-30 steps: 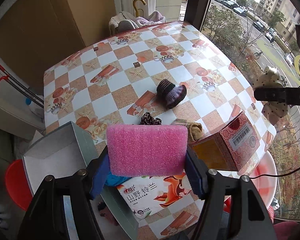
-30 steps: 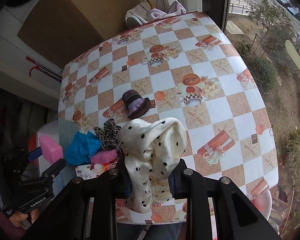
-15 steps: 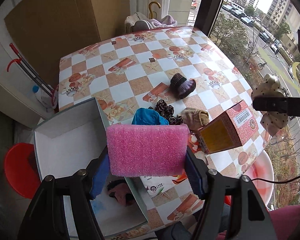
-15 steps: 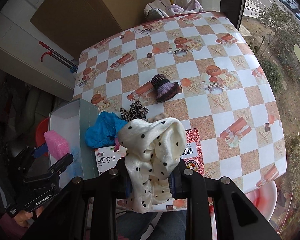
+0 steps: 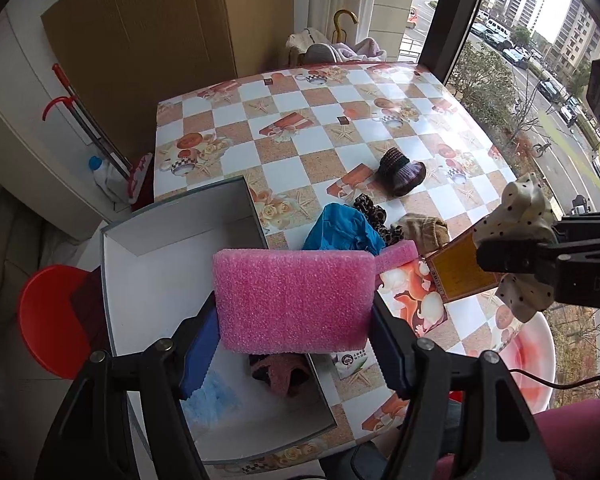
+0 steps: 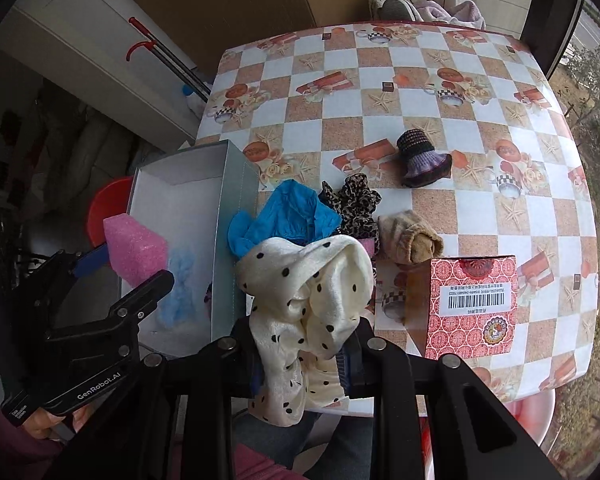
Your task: Organize soft objects
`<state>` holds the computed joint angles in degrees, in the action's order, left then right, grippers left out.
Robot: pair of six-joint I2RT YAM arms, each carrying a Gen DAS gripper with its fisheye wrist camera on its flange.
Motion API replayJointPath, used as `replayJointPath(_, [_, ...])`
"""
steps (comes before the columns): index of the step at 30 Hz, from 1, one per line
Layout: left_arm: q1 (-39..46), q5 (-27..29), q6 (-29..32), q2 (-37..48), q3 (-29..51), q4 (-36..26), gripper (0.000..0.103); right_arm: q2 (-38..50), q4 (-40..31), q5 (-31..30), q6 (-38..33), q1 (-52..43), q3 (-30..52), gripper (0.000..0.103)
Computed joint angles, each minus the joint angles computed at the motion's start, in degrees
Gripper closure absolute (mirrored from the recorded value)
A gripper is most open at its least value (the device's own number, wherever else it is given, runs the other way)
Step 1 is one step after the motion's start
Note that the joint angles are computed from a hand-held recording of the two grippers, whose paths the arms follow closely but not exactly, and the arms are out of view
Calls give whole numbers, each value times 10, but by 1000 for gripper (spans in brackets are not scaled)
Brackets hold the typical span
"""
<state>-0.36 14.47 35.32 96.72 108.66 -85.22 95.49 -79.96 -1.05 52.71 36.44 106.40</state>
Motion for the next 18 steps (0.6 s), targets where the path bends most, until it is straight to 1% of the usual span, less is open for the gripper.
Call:
replayJointPath(11, [28, 6, 7, -4, -9, -5, 31, 31, -10, -1, -1, 25, 29, 74])
replayJointPath(18, [31, 7, 11, -2, -6, -6, 30, 34, -9, -2, -1, 26, 30, 74])
